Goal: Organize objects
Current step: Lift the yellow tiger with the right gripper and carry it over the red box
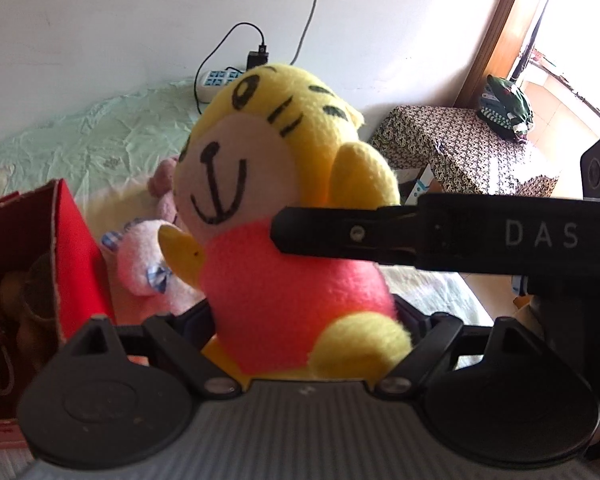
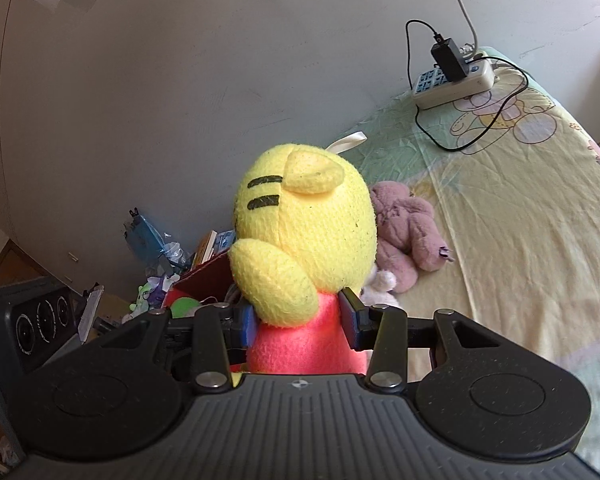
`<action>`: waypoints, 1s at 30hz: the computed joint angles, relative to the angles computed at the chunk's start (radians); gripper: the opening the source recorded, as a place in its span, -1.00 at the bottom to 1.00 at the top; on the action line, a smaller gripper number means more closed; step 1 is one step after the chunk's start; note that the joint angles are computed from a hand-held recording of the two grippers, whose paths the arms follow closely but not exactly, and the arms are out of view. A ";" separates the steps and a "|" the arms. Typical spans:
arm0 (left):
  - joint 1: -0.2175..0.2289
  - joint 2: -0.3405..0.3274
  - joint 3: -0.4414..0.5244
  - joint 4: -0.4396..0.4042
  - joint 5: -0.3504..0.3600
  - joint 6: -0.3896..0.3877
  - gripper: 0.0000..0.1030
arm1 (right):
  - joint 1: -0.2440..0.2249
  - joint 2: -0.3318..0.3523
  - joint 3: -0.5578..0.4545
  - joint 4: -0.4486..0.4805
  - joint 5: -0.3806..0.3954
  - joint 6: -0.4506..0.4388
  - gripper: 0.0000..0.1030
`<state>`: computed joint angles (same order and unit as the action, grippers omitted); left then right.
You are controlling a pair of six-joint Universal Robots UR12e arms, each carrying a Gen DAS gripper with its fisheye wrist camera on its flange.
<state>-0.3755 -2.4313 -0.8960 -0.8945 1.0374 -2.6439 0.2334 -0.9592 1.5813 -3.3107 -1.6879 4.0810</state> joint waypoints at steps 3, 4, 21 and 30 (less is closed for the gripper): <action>0.021 0.005 -0.004 0.007 -0.011 0.006 0.66 | 0.015 0.022 -0.048 0.018 -0.007 -0.002 -0.14; 0.028 0.006 -0.006 0.011 -0.016 0.006 0.66 | 0.020 0.029 -0.064 0.024 -0.010 -0.004 -0.14; 0.130 -0.016 0.031 0.021 -0.077 0.001 0.66 | 0.074 0.171 -0.356 0.196 -0.058 -0.055 -0.14; 0.141 -0.077 0.125 -0.090 -0.064 0.029 0.65 | 0.084 0.219 -0.471 0.408 -0.107 -0.077 -0.16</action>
